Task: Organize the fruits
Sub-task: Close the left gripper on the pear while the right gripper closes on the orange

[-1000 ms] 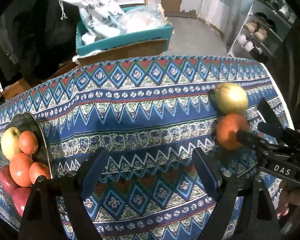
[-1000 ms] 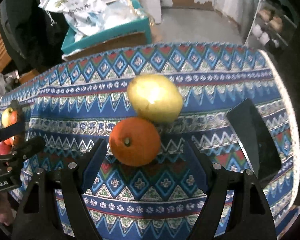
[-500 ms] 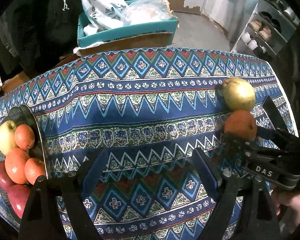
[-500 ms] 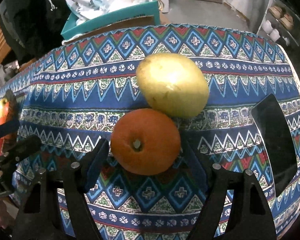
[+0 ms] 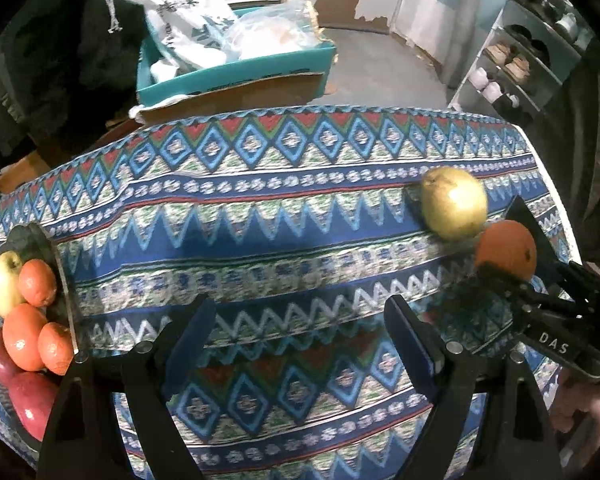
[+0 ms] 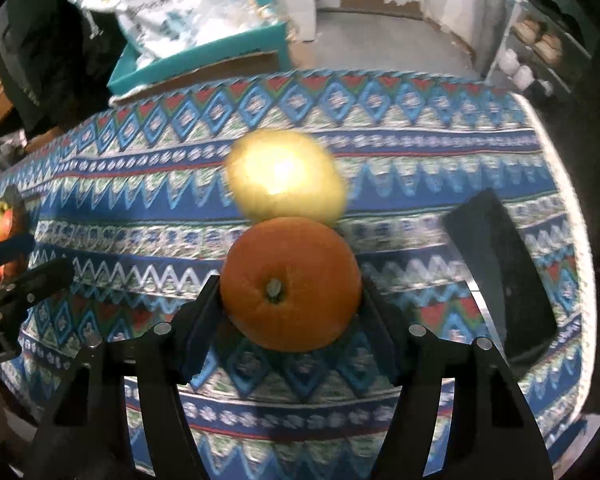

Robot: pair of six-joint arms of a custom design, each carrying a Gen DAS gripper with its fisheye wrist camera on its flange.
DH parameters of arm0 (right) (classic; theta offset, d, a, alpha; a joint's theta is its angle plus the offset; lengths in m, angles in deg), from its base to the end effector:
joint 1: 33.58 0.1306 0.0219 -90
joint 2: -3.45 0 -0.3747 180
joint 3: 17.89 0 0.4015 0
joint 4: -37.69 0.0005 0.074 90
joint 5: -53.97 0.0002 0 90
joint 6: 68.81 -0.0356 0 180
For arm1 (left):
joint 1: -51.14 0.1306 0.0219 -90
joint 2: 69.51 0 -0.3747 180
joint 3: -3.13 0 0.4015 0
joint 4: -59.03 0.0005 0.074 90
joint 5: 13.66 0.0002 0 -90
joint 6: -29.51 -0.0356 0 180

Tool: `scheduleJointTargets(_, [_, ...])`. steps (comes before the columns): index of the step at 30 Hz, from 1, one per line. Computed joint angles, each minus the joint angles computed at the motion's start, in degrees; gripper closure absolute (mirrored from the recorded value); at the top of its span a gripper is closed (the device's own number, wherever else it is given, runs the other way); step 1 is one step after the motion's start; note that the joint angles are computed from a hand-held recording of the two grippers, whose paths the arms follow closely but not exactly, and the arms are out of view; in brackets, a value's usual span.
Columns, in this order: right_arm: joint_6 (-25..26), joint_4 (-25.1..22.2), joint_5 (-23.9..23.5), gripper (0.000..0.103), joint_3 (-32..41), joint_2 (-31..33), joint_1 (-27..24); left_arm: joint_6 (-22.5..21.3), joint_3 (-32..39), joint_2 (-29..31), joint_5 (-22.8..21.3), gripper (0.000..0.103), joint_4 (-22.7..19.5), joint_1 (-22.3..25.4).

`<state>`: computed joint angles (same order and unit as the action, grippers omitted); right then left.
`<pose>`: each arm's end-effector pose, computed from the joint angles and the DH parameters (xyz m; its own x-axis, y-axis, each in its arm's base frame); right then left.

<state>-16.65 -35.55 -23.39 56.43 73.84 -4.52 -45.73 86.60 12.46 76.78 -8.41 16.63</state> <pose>0.2968 0.1554 0.4093 -0.8951 0.1874 -0.4046 0.1807 0.9820 0.0551 0.3419 -0.2360 0.4120 -0.8726 0.2908 -0.3925 0.3586 0.9269 -0.1106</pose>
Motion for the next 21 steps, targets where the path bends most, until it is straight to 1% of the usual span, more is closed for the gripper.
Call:
scheduleJointTargets(4, [0.9,-0.6,1.2,0.036,-0.4,-2.1,-2.9,0.8,1.9,1.7,0.7,0.016,0.4,-1.6])
scheduleJointTargets(10, [1.3,-0.3,1.4,0.036,-1.5,-4.3,-6.8,2.3,4.5,4.6,2.6,0.016,1.0,-3.7])
scheduleJointTargets(15, [1.2,0.1,1.2,0.036,-2.7,-5.7,-8.8,3.9,6.7,8.1,4.5,0.016,1.5,-5.4])
scheduleJointTargets(21, [3.1,0.7,1.2,0.036,-3.4,-5.9,-10.9,5.9,9.2,11.6,6.0,0.016,2.3,-6.8])
